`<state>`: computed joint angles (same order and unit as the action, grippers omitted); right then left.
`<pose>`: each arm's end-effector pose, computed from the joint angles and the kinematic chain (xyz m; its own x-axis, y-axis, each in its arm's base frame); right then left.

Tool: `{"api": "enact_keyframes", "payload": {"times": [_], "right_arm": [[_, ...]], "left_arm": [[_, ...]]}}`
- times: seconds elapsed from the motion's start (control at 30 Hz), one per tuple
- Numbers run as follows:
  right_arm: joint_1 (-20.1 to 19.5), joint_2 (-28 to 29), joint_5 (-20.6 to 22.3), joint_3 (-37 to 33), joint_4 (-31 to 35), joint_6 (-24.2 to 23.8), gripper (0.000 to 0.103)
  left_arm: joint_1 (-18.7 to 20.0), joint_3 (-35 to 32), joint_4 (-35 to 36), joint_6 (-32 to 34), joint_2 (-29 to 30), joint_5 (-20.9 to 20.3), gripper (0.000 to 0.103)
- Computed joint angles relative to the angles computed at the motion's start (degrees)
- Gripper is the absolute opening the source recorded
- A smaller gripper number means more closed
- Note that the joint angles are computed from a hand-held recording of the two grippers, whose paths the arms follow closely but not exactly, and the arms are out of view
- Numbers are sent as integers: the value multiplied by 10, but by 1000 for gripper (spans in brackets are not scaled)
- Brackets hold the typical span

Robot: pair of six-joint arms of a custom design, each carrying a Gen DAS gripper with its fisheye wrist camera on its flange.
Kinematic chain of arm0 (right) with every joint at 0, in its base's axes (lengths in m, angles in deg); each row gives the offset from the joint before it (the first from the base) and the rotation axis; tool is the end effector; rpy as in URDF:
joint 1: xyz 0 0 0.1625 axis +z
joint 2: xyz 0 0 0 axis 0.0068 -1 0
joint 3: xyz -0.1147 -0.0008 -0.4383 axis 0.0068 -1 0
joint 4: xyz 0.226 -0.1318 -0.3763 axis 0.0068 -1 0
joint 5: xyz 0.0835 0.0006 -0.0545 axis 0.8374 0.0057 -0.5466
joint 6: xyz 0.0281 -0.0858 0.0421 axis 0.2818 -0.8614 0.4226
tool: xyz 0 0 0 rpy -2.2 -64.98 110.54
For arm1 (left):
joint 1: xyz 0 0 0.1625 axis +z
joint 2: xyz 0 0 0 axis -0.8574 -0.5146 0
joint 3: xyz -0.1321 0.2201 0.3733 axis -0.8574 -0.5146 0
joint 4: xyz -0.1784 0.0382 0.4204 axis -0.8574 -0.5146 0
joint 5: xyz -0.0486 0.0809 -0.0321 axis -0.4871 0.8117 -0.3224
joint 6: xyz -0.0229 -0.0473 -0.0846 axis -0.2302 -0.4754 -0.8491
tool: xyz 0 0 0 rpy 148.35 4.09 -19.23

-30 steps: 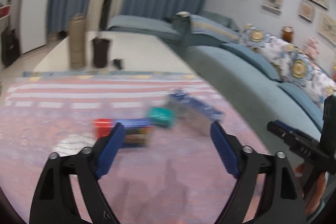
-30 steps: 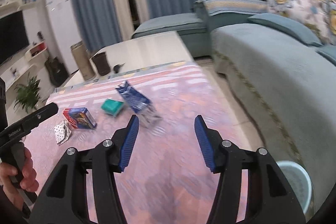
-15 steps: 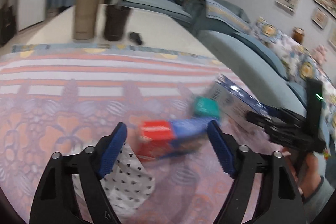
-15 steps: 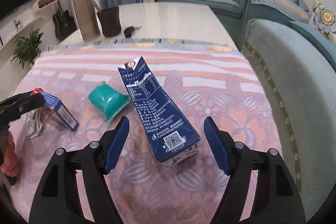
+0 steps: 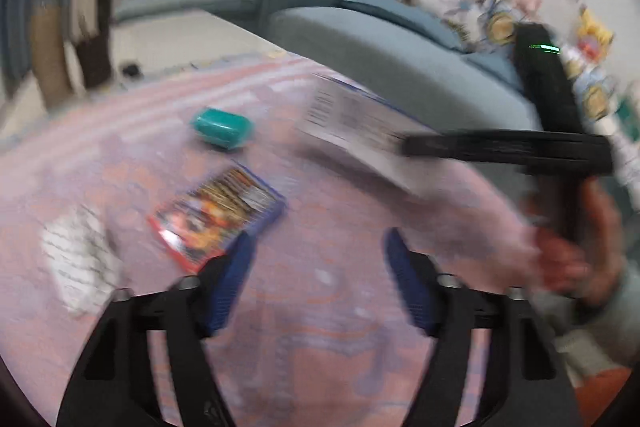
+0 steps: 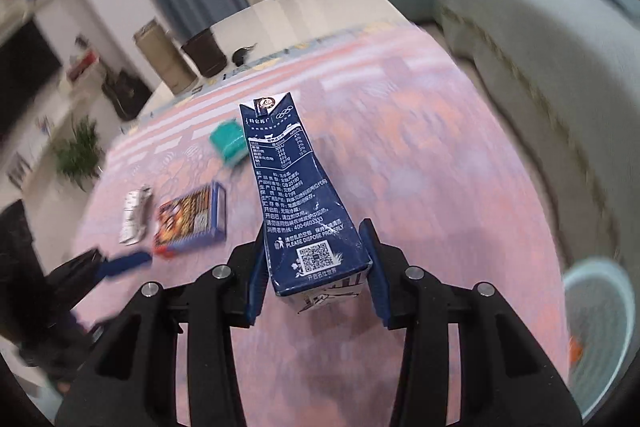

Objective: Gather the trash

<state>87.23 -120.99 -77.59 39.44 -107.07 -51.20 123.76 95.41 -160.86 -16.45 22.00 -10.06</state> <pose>0.0696 -0.7969 0.2043 -0.9248 0.0690 0.3741 -0.1831 0.7812 -0.5968 -0.2062 -0.8141 0.0630 -0.6262 0.6569 -0.4200 0.7755 0.5806 -0.2480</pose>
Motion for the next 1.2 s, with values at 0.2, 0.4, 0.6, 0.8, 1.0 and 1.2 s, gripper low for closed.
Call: {"api": "enact_keyframes", "payload": {"times": [0.2,0.4,0.6,0.8,1.0,1.2], "right_arm": [[-35,-50,67,67,7,87,39],[-65,-67,140,85,25,134,40],[-64,-76,114,103,-4,123,49],[-9,-40,-96,102,-144,-60,77],[-1,-11,-104,78,-186,-164,81],[3,34,-127,22,-173,-199,82]], "left_arm": [[8,-133,57,18,76,105,88],[18,-180,163,-30,82,74,85],[7,-113,201,-44,39,12,80],[-4,-107,123,-105,61,82,79],[-19,-117,72,-132,98,158,68],[-26,-94,-1,-122,101,200,58]]}}
